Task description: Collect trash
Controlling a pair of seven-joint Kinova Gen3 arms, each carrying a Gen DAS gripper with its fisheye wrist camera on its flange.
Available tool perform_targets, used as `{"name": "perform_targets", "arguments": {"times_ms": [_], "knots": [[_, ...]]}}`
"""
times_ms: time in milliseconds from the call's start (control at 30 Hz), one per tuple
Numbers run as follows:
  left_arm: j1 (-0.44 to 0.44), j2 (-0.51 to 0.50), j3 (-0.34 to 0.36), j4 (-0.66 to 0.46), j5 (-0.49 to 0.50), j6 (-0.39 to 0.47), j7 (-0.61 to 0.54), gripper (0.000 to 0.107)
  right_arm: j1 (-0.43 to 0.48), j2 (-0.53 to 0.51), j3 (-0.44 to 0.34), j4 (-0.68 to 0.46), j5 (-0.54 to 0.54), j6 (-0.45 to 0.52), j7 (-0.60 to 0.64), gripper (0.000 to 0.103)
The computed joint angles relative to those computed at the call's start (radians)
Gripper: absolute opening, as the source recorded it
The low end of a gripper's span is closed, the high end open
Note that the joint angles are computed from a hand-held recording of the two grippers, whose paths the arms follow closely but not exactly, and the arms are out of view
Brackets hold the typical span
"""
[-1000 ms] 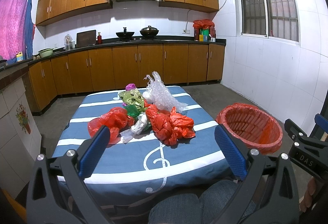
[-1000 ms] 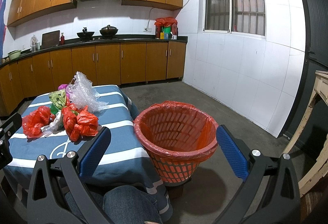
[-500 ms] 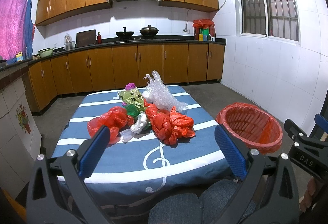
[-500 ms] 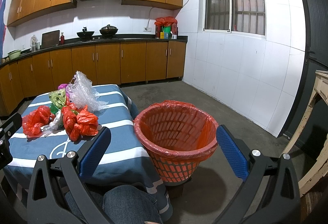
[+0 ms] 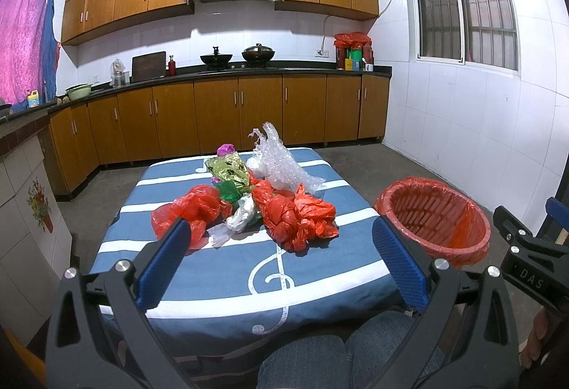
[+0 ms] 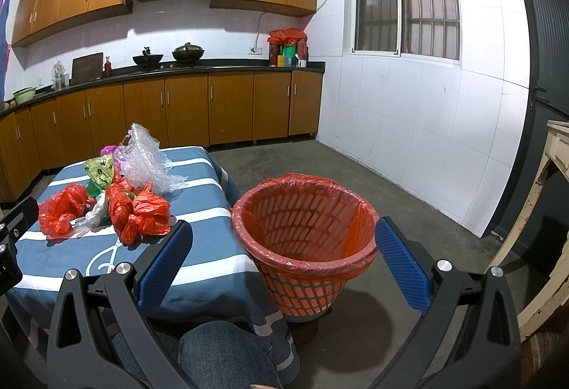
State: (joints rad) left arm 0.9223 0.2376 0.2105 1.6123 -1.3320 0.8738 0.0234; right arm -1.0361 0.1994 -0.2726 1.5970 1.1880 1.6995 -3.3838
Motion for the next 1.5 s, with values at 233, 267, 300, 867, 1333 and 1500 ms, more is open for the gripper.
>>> {"name": "perform_targets", "arguments": {"times_ms": [233, 267, 300, 867, 1333, 1500], "knots": [[0.0, 0.0, 0.0, -0.001, 0.001, 0.0, -0.002, 0.099, 0.0, -0.001, -0.001, 0.0, -0.001, 0.001, 0.0, 0.101], [0.0, 0.0, -0.001, -0.001, 0.001, 0.0, -0.002, 0.099, 0.001, -0.001, 0.0, 0.001, -0.001, 0.0, 0.0, 0.101], [0.0, 0.0, -0.001, -0.001, 0.001, 0.0, -0.002, 0.099, 0.001, -0.001, -0.001, 0.001, -0.001, 0.0, -0.001, 0.101], [-0.041, 0.016, -0.029, 0.021, 0.026, 0.003, 0.036, 0.099, 0.06, 0.006, 0.014, 0.004, -0.003, -0.124, 0.058, 0.101], [-0.222, 0.059, -0.12, -0.042, 0.216, -0.069, -0.085, 0.099, 0.187, 0.081, 0.115, -0.121, -0.047, -0.497, 0.25, 0.101], [-0.274, 0.13, -0.165, -0.127, 0.298, -0.117, -0.202, 0.099, 0.227, 0.135, 0.163, -0.188, -0.105, -0.62, 0.356, 0.096]]}}
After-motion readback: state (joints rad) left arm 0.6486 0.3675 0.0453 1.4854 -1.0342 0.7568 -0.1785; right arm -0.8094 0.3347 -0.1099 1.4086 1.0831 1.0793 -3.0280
